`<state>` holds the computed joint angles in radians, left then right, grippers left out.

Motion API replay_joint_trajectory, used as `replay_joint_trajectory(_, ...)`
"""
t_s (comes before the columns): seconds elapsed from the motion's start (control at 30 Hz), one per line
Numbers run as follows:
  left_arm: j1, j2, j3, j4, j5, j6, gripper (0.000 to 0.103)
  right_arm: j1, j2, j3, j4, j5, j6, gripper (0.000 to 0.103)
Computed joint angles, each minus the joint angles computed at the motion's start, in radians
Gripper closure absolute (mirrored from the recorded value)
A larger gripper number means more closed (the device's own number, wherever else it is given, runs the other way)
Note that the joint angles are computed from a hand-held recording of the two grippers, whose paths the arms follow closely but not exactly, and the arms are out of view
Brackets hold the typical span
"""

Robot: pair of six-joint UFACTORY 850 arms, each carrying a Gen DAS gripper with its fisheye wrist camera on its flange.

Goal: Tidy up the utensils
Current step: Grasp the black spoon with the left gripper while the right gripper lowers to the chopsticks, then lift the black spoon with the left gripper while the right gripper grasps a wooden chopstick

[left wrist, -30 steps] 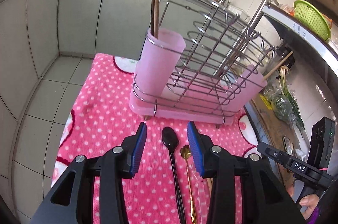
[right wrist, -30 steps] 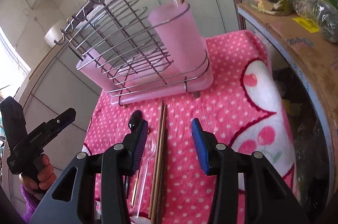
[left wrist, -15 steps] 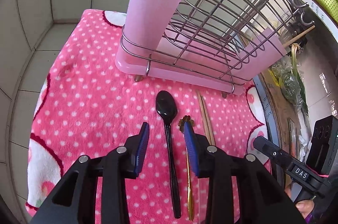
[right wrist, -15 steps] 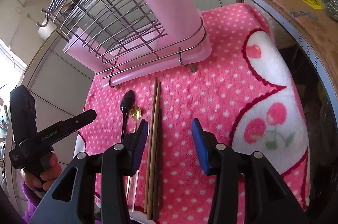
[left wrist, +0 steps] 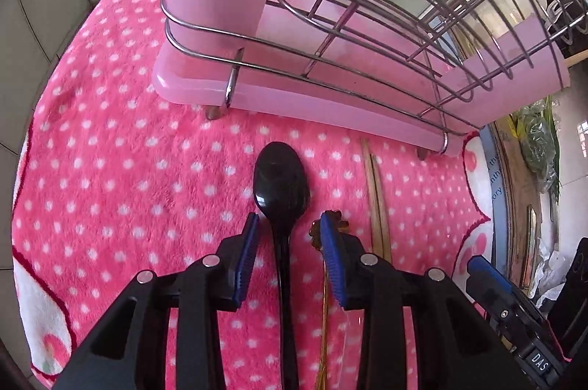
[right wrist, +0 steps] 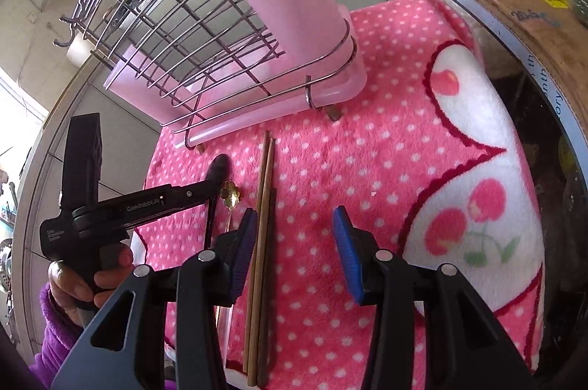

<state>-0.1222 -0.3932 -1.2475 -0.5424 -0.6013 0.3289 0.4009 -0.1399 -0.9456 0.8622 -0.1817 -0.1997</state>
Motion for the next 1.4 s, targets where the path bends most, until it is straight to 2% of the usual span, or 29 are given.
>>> replay_joint_trajectory(0.17, -0.029, -0.016, -0.014, 0.088, 0.043, -0.088, 0.070, -0.009, -0.015, -0.009, 0.054, -0.011, -0.062, 0.059)
replay_joint_trajectory(0.27, -0.048, -0.020, -0.016, 0.173, 0.072, -0.176, 0.081, -0.012, -0.032, -0.024, 0.087, -0.027, -0.094, 0.059)
replay_joint_trajectory(0.3, -0.050, -0.021, -0.016, 0.173, 0.078, -0.175, 0.086, -0.011, -0.037, -0.030, 0.088, -0.031, -0.096, 0.059)
replay_joint_trajectory(0.33, -0.052, -0.025, -0.018, 0.158, 0.082, -0.166, 0.086, -0.010, -0.042, -0.035, 0.096, -0.036, -0.104, 0.059)
replay_joint_trajectory(0.5, -0.012, 0.003, 0.011, 0.001, 0.070, -0.013, 0.098, -0.005, -0.068, -0.063, 0.119, -0.050, -0.129, 0.059)
replay_joint_trajectory(0.63, 0.010, 0.036, 0.040, -0.056, 0.086, 0.077, 0.100, -0.007, -0.090, -0.088, 0.172, -0.063, -0.171, 0.060)
replay_joint_trajectory(0.87, 0.068, 0.081, 0.072, -0.198, 0.081, 0.256, 0.101, -0.003, -0.134, -0.135, 0.127, -0.078, -0.112, 0.078)
replay_joint_trajectory(1.0, 0.110, 0.122, 0.098, -0.309, 0.069, 0.403, 0.101, -0.004, -0.169, -0.173, 0.112, -0.086, -0.086, 0.082)
replay_joint_trajectory(1.17, 0.148, 0.161, 0.117, -0.401, 0.036, 0.537, 0.101, 0.009, -0.232, -0.257, -0.126, -0.101, 0.123, 0.085)
replay_joint_trajectory(1.4, 0.170, 0.163, 0.115, -0.427, 0.008, 0.553, 0.101, 0.038, -0.319, -0.373, -0.530, -0.187, 0.473, 0.089)
